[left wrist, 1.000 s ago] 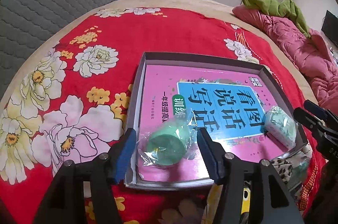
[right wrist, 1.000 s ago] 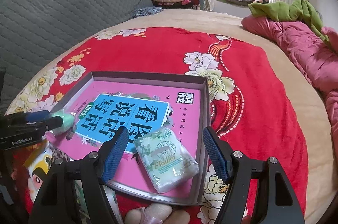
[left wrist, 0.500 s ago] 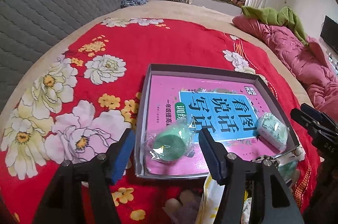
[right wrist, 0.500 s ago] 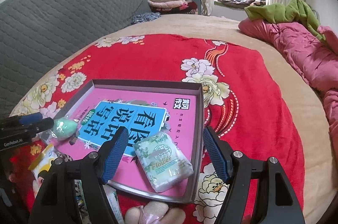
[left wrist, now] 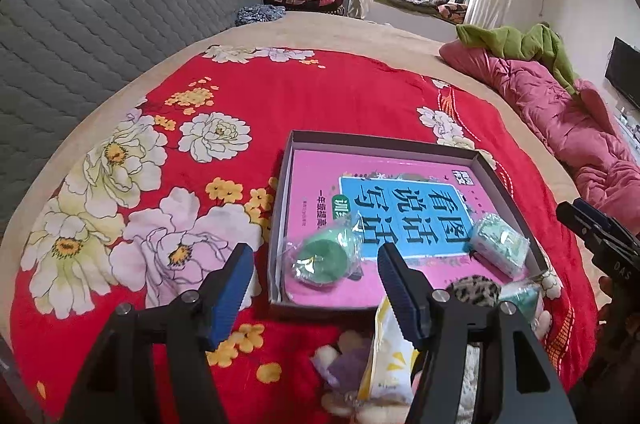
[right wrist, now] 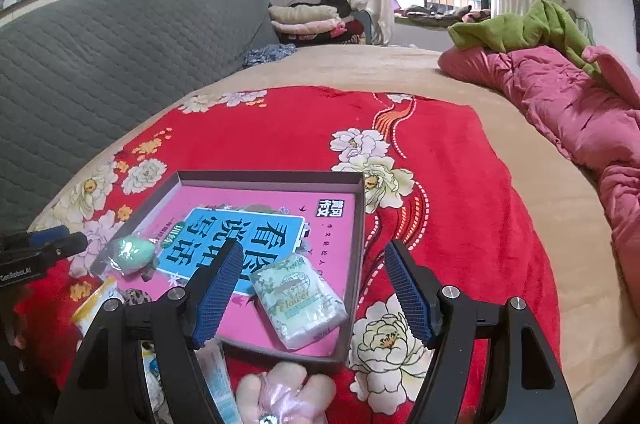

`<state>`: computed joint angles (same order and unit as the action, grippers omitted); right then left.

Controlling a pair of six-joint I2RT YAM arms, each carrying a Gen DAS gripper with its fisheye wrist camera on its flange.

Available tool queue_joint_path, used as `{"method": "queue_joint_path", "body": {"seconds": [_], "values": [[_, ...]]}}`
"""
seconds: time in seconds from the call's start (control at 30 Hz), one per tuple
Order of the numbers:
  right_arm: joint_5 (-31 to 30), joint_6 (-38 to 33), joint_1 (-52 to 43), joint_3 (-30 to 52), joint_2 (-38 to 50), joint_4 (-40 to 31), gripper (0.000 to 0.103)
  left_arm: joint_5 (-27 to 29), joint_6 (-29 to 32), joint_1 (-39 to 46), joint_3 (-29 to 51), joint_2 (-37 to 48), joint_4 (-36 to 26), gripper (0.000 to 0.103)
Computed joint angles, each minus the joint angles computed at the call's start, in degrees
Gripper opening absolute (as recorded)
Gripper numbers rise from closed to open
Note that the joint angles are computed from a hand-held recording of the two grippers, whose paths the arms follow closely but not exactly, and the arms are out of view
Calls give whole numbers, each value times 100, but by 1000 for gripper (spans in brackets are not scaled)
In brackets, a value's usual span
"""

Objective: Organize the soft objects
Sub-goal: 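Move both grippers back from the box to the pile of soft items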

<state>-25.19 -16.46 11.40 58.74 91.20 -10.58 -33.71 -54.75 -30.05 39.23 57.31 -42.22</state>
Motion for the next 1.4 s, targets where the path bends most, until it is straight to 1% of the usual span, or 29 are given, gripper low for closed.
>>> {"method": "queue_joint_path", "body": {"seconds": [0.3, 0.47, 0.7, 0.93, 1.1, 1.2, 1.4], "values": [[-110, -11, -178, -422, -594, -215, 74, -309, -656, -675, 151, -277, -765, 64], [-194, 4, -294, -747, -1032, -475, 74, -493, -1107, -1128, 288, -322, -1271, 64], [-219, -266, -272, -1359, -1904, -869, 74, -682, -2050, -2003, 433, -243, -2023, 64], [-321, -604, -346, -1717, -2651, -1467, 75, -806, -2776, -2652, 565, -94, -2497, 64], [-387, -820, -481, -1812, -2981, -1778, 75, -852, -3168, -3074, 680, 102, -2675, 64], [-451, -933, -591, -1839, -3120, -2006, 75, -830, -3325, -3310, 741, 260, -2680, 64], [-425, -1159, -676, -1899, -3268, -2355, 75, -677, -3241, -3616, 836, 581, -2377, 64]]}}
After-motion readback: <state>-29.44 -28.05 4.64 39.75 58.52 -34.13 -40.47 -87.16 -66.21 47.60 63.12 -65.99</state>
